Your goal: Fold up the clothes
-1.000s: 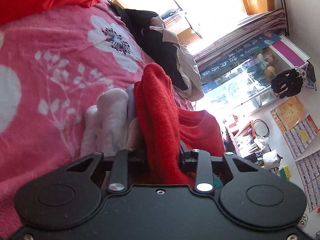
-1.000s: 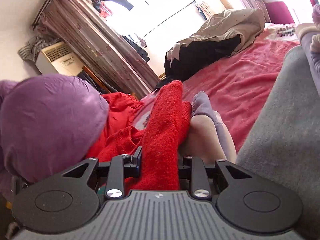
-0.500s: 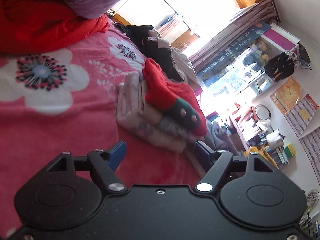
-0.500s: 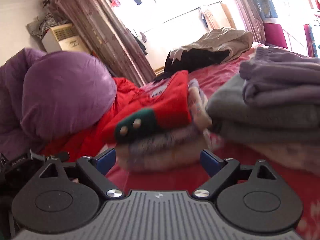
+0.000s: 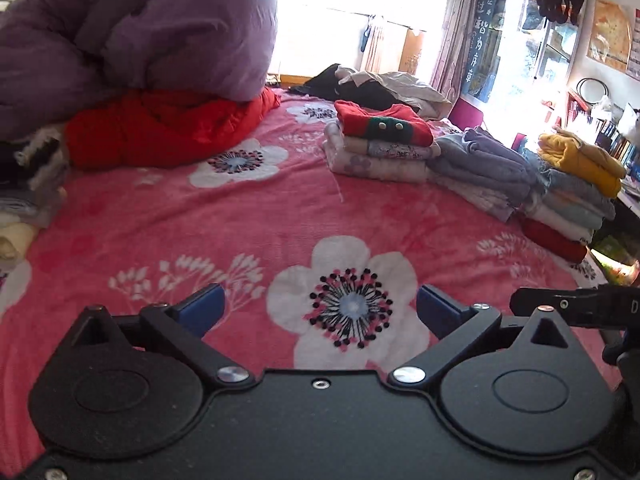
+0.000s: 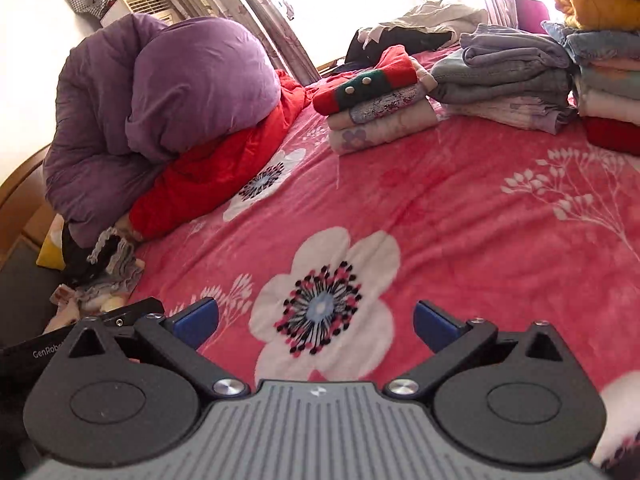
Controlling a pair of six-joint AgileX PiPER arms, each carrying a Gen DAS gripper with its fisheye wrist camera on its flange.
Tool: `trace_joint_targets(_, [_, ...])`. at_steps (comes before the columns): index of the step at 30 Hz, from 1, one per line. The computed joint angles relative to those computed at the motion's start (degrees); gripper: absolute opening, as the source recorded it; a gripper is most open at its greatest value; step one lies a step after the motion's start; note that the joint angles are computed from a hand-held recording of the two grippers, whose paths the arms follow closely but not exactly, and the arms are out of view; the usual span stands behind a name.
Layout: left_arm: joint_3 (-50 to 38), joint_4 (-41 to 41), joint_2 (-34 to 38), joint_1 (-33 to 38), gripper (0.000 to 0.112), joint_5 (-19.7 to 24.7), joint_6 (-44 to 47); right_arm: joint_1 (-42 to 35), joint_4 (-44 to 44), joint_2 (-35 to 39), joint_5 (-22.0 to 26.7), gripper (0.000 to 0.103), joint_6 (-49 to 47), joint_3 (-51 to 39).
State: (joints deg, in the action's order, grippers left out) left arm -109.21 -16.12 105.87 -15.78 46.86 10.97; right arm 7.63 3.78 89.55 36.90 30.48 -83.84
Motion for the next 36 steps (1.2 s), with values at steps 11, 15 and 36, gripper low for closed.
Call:
trace_joint_targets(11, [27.38,4.99,-21.27,0.15,0.103,-10.38,-6.92,20.69,-28.62,-9.72,11.22,0.103,22.97,5.38])
trace_joint_targets(15, [30.71,13.32,-24.86,-2.79,0.103,-10.35,-11.89,26.50,-34.75,-11.12,13.95,0.103,28.24,6.97])
trace_joint_targets(36, [31.45,20.60,-27.30,-7.49,0.103,-8.03,-18.90,33.40,-43.46,-16.32,16.84,0.103,39.10,12.49])
